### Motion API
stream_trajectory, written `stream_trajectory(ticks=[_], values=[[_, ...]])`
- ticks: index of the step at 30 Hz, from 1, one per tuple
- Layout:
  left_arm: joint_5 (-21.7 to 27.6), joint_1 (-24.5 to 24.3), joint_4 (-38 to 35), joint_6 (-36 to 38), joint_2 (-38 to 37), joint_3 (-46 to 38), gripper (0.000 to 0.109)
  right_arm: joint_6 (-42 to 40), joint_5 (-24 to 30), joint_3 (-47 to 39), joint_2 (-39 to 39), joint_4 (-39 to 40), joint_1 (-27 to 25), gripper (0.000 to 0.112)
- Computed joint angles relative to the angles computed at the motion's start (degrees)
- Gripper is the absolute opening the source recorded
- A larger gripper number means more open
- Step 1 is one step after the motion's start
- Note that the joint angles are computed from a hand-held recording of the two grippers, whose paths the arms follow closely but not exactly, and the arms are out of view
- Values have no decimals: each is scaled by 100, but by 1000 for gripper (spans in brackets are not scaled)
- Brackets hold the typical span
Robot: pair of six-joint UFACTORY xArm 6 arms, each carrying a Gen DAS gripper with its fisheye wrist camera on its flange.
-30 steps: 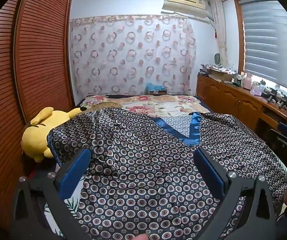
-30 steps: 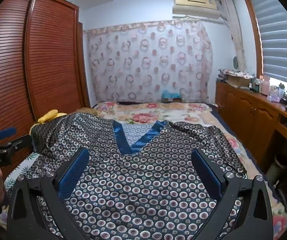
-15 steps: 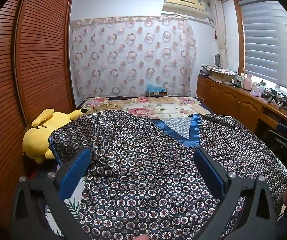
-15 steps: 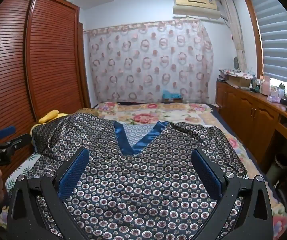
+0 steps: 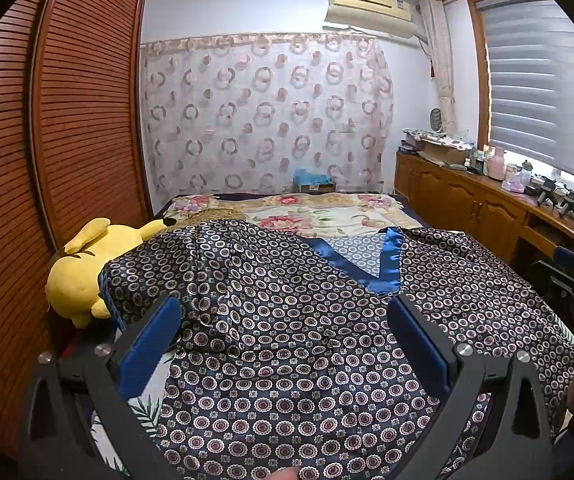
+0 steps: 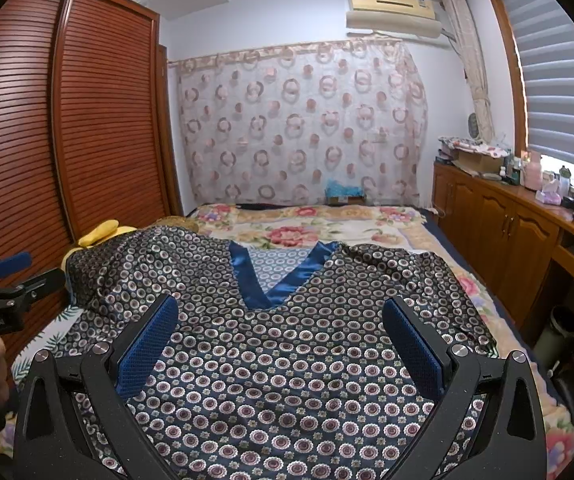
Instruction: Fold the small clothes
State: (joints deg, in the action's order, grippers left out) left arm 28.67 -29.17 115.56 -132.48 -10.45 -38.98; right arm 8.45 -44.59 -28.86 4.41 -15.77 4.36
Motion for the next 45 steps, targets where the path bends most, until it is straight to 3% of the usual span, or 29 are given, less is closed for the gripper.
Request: stream_trajectory(ticks=[45], values=[[58, -25, 21, 6, -17, 26, 103, 74, -209, -54, 169, -60, 5, 103]])
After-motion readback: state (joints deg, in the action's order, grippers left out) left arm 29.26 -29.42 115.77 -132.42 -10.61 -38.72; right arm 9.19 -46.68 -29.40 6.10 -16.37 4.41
